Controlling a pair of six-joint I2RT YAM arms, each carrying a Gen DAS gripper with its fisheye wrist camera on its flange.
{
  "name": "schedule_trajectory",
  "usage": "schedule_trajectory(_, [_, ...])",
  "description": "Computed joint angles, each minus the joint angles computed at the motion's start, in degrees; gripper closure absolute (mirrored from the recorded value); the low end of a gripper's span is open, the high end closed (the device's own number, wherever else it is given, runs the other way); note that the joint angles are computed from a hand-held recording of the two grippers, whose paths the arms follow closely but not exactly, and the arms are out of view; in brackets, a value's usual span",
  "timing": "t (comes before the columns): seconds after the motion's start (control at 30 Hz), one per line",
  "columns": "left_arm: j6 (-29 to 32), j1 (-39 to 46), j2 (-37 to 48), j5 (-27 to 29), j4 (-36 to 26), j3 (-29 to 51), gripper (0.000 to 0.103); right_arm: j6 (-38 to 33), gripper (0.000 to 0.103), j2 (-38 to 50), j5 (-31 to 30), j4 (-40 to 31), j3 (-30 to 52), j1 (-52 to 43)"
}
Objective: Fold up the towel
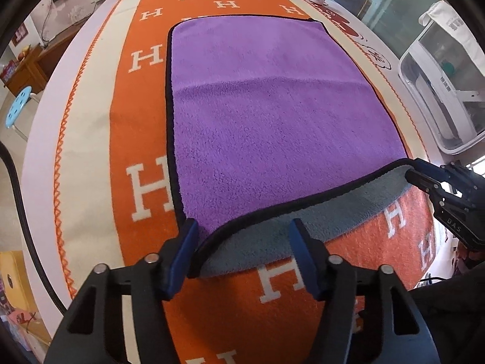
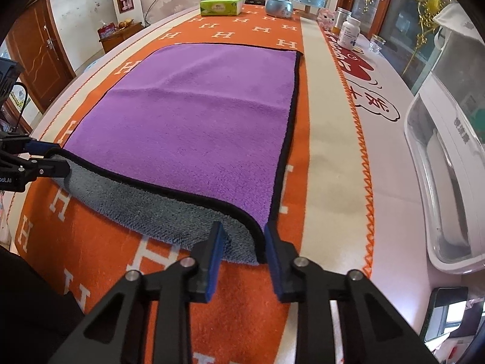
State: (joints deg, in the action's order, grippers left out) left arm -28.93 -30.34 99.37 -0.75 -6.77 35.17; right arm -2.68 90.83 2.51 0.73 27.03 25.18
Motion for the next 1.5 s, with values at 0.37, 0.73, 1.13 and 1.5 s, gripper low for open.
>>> schedule_trajectory(0.37, [-2.70,0.77,-2.04,1.28,1.41,-3.21,0.082,-0.71,0.095,-2.02,-0.47,-1.53,-0.74,-0.87])
schedule_trajectory(0.73, [-3.09,-0.44,-2.47,-0.91,-1.34,-2.55,0.097,-0.33,0.099,-3.25,-0.20,-2.49,-1.08,-0.27])
schedule_trajectory(1.13, [-3.37,-1.90,-4.29,-2.67,-7.14,0.97,0.098,-1.09,0.099,-4.21,-2.46,-6.65,1.48,-1.86])
schedule_trajectory(1.5, [-0.22,-0.04,-9.90,-3.70,-19.29,7.50,0.098,-2.23,0.099,-7.63,-5.66,-17.66,10.14,-3.45])
